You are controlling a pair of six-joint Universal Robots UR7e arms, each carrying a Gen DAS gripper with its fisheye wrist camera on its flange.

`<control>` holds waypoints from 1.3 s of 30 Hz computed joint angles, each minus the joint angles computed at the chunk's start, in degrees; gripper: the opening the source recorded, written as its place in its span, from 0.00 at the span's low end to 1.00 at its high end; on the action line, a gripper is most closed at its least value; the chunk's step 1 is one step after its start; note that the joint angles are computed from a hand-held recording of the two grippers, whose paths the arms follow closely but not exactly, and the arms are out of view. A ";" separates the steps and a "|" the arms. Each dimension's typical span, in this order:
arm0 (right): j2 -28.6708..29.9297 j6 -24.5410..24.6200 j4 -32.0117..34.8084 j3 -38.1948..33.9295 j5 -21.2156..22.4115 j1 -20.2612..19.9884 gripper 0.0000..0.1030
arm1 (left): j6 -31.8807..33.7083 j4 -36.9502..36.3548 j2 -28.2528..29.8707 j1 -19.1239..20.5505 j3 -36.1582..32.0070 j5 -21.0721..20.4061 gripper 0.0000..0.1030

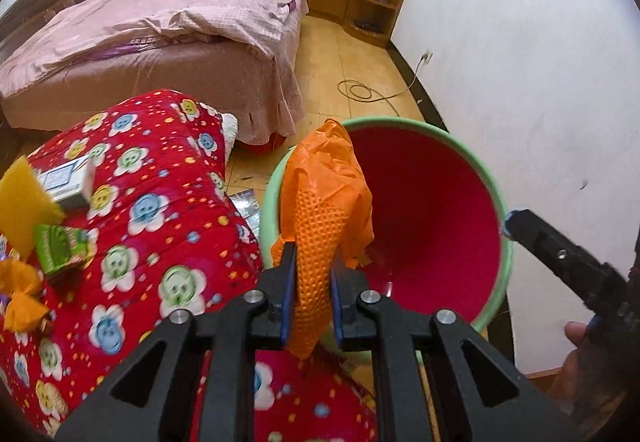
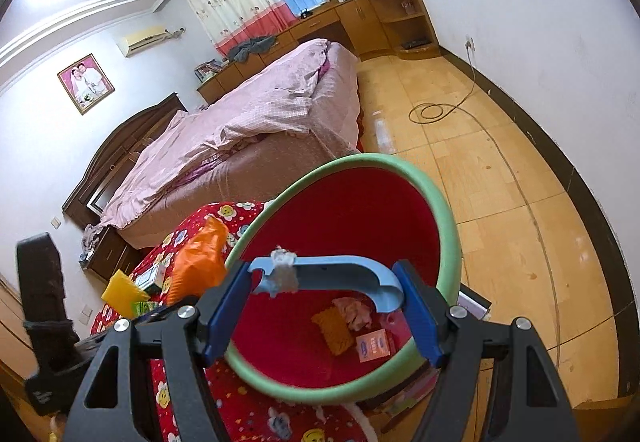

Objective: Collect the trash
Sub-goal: 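Carry both items over the bin and open both tools to drop them, then move the left tool to the purple plastic bag and grasp it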

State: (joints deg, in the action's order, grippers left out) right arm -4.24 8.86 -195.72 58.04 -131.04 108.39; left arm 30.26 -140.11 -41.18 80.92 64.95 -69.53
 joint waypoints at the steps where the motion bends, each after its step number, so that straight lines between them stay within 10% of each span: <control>1: -0.22 0.09 0.18 0.14 0.36 -0.29 0.72 | 0.17 -0.26 0.64 -0.08 -0.49 0.35 0.13; 7: -0.51 0.50 3.00 -0.89 1.15 -1.73 0.72 | 0.09 1.36 3.10 -0.13 -3.55 0.64 0.31; 39: 2.27 2.31 2.51 -4.03 -2.31 2.02 0.77 | -0.37 -1.02 -5.99 2.48 1.39 -2.64 0.35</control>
